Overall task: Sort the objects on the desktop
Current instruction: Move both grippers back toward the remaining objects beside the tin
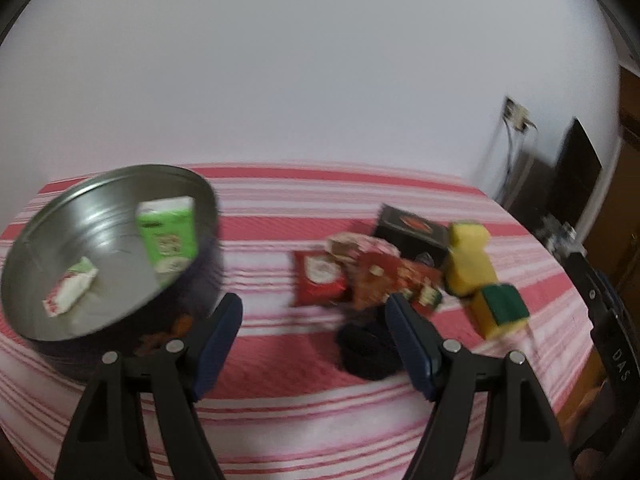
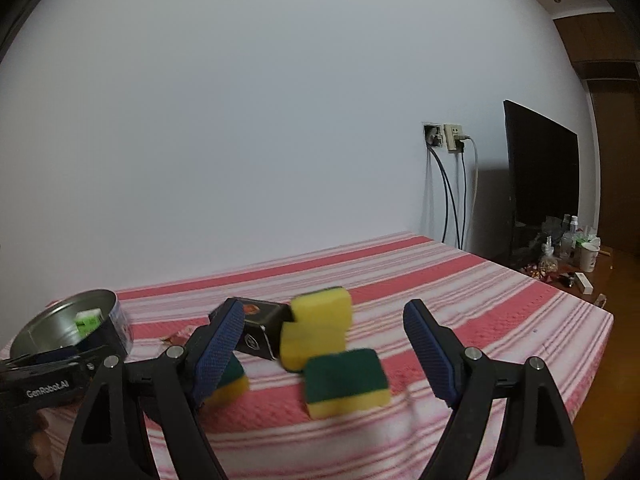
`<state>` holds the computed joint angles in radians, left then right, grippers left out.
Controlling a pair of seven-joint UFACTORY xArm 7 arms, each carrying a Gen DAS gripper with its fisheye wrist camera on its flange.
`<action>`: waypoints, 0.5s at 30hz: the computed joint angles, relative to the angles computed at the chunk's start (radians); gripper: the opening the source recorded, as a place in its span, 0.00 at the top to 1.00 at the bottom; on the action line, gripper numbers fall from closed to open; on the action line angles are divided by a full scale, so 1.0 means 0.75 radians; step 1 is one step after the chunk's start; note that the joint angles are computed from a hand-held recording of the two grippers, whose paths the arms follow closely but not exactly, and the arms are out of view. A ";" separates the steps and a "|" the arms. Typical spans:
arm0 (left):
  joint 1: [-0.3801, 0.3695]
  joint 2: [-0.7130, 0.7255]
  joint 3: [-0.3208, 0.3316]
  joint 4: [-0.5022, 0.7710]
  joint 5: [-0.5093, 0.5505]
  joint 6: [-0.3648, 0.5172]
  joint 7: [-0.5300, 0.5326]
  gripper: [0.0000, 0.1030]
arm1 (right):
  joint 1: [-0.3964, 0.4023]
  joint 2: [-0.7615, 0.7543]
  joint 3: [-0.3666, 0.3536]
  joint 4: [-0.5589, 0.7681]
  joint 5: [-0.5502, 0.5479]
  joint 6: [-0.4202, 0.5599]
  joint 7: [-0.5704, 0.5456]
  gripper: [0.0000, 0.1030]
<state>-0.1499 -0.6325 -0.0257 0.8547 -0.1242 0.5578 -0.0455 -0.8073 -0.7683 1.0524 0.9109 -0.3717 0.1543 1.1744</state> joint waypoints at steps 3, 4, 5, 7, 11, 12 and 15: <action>-0.027 0.021 -0.010 0.005 -0.001 0.026 0.021 0.27 | 0.037 0.020 -0.035 -0.038 -0.016 -0.011 -0.037 0.19; -0.033 0.028 -0.010 0.005 -0.004 0.031 0.025 0.27 | 0.050 0.021 -0.049 -0.049 -0.019 -0.007 -0.044 0.19; -0.041 0.040 -0.013 0.010 -0.008 0.041 0.029 0.27 | 0.065 0.021 -0.064 -0.063 -0.021 -0.006 -0.048 0.19; -0.057 0.057 -0.021 0.017 -0.011 0.058 0.041 0.27 | 0.084 0.022 -0.084 -0.078 -0.027 -0.002 -0.051 0.19; -0.069 0.084 -0.052 0.030 0.019 0.081 0.075 0.27 | 0.122 0.032 -0.127 -0.107 -0.038 0.001 -0.045 0.19; -0.063 0.096 -0.068 0.038 0.039 0.091 0.075 0.27 | 0.131 0.041 -0.138 -0.115 -0.041 -0.005 -0.044 0.19; -0.035 0.153 -0.108 0.067 0.093 0.124 0.037 0.27 | 0.156 0.069 -0.168 -0.127 -0.053 -0.007 -0.043 0.19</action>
<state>-0.1765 -0.5179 -0.1064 0.9052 -0.0548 0.6508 -0.0178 -0.6905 -0.7164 0.9262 0.8159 -0.4112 0.1494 1.1421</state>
